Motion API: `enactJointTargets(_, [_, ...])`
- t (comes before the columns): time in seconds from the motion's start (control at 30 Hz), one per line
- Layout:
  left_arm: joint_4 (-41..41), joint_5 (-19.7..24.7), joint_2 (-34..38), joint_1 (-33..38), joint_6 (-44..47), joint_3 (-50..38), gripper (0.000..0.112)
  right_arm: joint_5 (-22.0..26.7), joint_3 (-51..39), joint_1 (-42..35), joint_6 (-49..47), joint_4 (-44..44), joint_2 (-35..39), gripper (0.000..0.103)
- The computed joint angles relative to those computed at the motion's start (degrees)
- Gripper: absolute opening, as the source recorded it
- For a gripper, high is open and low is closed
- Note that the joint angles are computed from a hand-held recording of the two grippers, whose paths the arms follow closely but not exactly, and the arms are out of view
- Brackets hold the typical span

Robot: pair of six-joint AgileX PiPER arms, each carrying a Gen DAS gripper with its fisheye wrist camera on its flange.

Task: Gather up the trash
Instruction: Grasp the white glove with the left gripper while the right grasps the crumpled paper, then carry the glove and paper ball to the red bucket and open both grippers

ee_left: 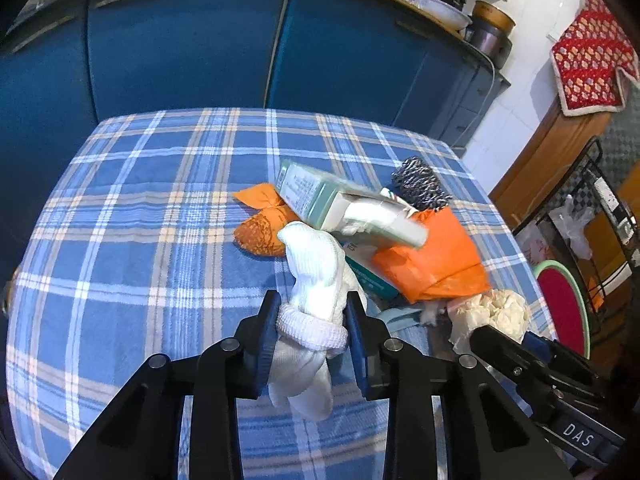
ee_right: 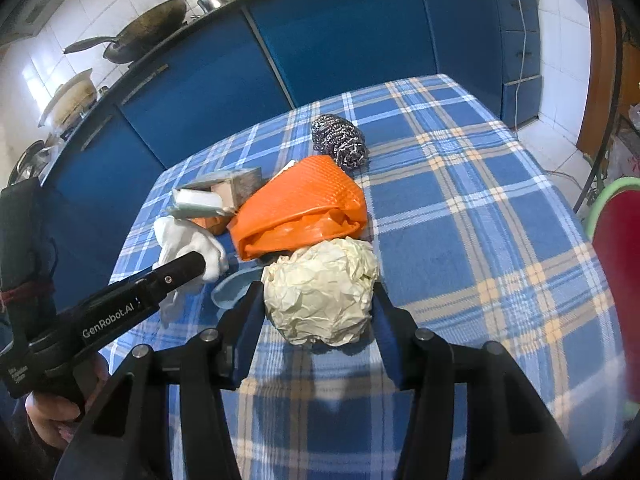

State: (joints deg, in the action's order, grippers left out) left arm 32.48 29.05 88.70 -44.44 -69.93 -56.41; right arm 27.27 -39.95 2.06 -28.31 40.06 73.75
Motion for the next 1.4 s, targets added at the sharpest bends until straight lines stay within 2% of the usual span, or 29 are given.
enactJointTargets(0.37, [6.6,4.6,-6.1,-6.6,-6.9,1.4,0.033,4.5,3.4,-4.7,0.1,-0.6,-10.0,0.054])
enactJointTargets(0.7, [8.8,8.5,-5.6,-12.5,-7.7,-2.9,0.033,10.1,4.7,-11.5,0.9,-2.6,-17.9,0.054])
enactJointTargets(0.93, [8.7,10.4,-2.6,-16.2,-6.0,-7.8,0.033,16.8,5.3,-22.6,-5.6,0.7,-22.7,0.054])
enactJointTargets(1.17, [6.9,11.9,2.6,-19.5,-2.1,-15.3,0.033,25.9,4.8,-39.0,-15.9,5.8,-24.3,0.054])
enactJointTargets(1.4, [3.7,13.4,8.5,-21.5,3.3,-23.4,0.033,35.1,3.7,-56.2,-26.8,10.2,-22.7,0.054])
